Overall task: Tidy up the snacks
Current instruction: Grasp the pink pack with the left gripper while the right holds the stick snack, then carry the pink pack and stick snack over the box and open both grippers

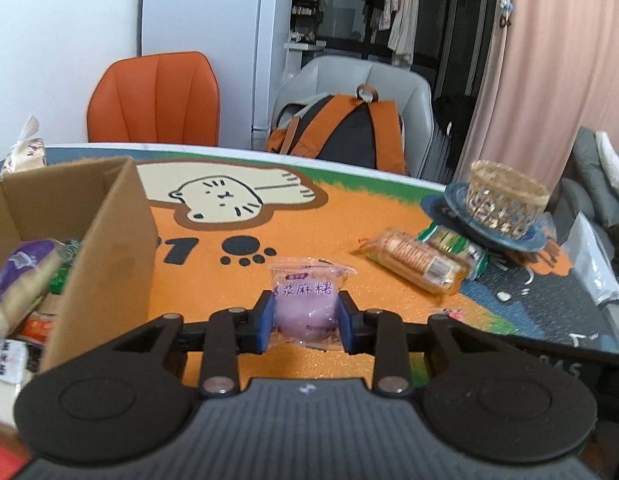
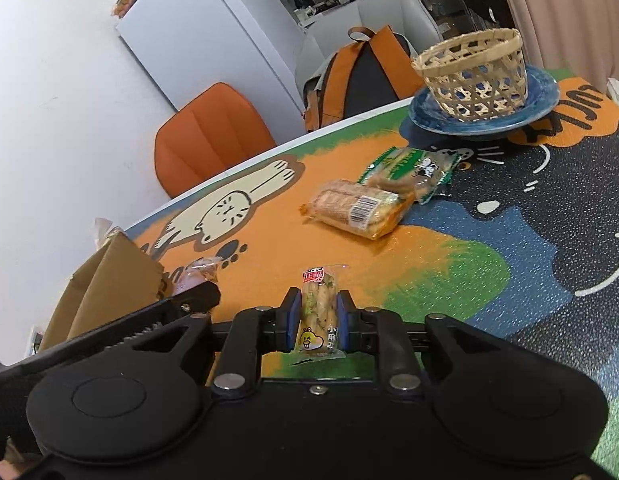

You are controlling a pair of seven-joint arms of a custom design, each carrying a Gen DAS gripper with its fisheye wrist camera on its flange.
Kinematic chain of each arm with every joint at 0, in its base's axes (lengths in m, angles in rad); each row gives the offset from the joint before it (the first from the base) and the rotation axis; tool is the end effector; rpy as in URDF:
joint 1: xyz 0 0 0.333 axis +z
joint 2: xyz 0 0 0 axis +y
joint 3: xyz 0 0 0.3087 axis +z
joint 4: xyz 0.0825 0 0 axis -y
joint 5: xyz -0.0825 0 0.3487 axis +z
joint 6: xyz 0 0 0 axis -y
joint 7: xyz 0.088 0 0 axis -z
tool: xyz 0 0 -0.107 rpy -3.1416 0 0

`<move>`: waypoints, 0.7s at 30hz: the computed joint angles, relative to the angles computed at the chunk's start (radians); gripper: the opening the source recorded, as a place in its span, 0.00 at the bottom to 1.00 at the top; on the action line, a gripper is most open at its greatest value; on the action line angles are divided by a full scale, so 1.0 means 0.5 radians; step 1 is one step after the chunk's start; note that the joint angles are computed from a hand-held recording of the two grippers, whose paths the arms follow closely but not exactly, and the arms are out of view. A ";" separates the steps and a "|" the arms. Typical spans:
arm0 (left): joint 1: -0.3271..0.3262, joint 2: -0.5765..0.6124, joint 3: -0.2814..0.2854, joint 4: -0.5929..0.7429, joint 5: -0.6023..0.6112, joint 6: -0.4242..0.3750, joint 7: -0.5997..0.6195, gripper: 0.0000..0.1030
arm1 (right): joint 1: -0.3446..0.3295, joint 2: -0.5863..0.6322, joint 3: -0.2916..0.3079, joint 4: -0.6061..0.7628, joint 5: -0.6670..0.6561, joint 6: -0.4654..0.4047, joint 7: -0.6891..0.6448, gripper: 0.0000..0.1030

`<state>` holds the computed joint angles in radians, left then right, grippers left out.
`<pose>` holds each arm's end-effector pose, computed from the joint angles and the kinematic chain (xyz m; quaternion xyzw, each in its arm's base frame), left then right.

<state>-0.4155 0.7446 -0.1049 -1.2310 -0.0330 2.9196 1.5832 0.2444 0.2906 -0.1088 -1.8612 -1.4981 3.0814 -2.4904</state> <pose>0.6753 -0.3506 0.4527 -0.4764 0.7511 -0.4110 0.2000 0.5834 0.1672 0.4245 -0.4107 0.7780 -0.2015 0.4305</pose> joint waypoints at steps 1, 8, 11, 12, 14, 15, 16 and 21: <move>0.020 -0.040 -0.024 -0.054 -0.012 0.032 0.016 0.31 | 0.006 -0.010 0.006 -0.006 0.016 -0.016 -0.018 0.20; 0.130 -0.224 -0.127 -0.270 -0.124 0.157 0.131 0.31 | 0.053 -0.046 0.050 0.018 0.038 -0.091 -0.087 0.20; 0.180 -0.292 -0.177 -0.356 -0.180 0.215 0.190 0.31 | 0.077 -0.050 0.062 0.039 0.079 -0.107 -0.154 0.20; 0.201 -0.311 -0.199 -0.380 -0.202 0.232 0.214 0.31 | 0.086 -0.052 0.063 0.045 0.085 -0.115 -0.169 0.20; 0.243 -0.350 -0.240 -0.424 -0.253 0.260 0.255 0.31 | 0.102 -0.060 0.063 0.060 0.093 -0.131 -0.191 0.20; 0.266 -0.368 -0.262 -0.445 -0.280 0.277 0.276 0.31 | 0.108 -0.064 0.065 0.067 0.097 -0.139 -0.202 0.20; 0.276 -0.380 -0.268 -0.460 -0.299 0.293 0.291 0.31 | 0.116 -0.068 0.065 0.074 0.094 -0.147 -0.207 0.20; 0.298 -0.432 -0.235 -0.507 -0.360 0.339 0.303 0.31 | 0.140 -0.080 0.074 0.122 0.039 -0.178 -0.182 0.20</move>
